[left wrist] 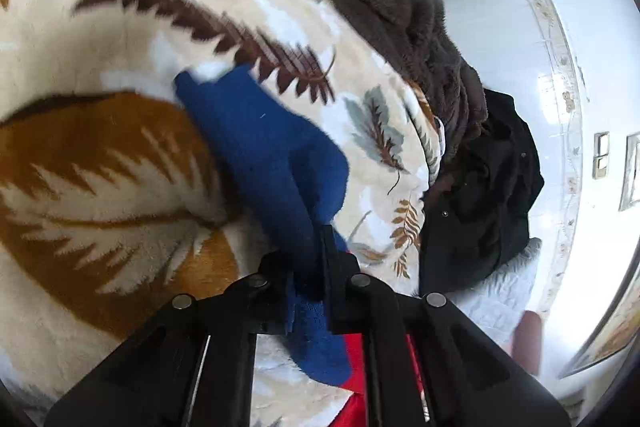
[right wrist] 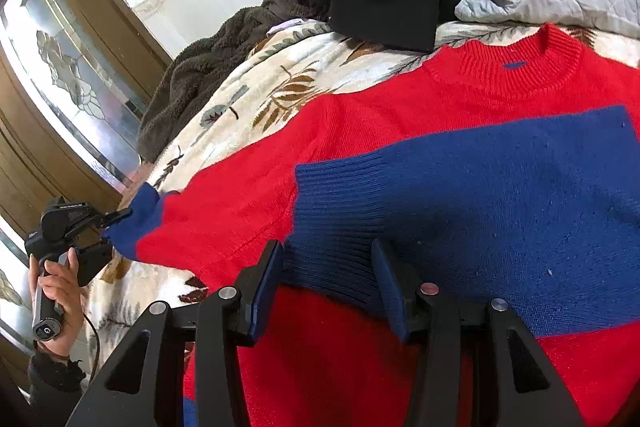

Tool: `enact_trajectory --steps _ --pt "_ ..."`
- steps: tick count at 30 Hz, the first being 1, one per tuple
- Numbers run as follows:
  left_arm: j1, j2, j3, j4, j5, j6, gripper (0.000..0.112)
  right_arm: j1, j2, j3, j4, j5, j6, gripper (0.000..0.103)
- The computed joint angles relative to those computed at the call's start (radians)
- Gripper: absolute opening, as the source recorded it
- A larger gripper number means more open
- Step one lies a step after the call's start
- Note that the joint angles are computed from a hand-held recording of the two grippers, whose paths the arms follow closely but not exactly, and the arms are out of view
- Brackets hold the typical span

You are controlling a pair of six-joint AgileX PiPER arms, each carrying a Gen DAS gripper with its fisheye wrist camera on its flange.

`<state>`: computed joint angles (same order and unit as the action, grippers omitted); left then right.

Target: Fold small clothes

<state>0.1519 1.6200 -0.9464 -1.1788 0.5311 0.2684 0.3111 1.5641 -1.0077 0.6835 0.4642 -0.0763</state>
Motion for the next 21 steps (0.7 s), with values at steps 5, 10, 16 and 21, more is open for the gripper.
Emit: enact_trajectory --steps 5,10,16,21 --pt "-0.097 -0.084 -0.037 0.210 -0.036 -0.194 0.008 -0.006 0.002 -0.024 -0.036 0.036 0.047 0.048" --pt "-0.237 -0.151 -0.089 0.425 -0.050 -0.410 0.007 0.001 -0.042 -0.072 -0.254 0.128 0.209 0.052" --pt "-0.406 -0.151 -0.192 0.649 -0.030 -0.662 0.007 -0.171 -0.166 -0.008 -0.294 0.229 0.183 0.054" --pt "-0.560 -0.092 -0.307 0.822 -0.012 -0.865 0.007 -0.396 -0.285 0.073 -0.367 0.310 0.114 0.057"
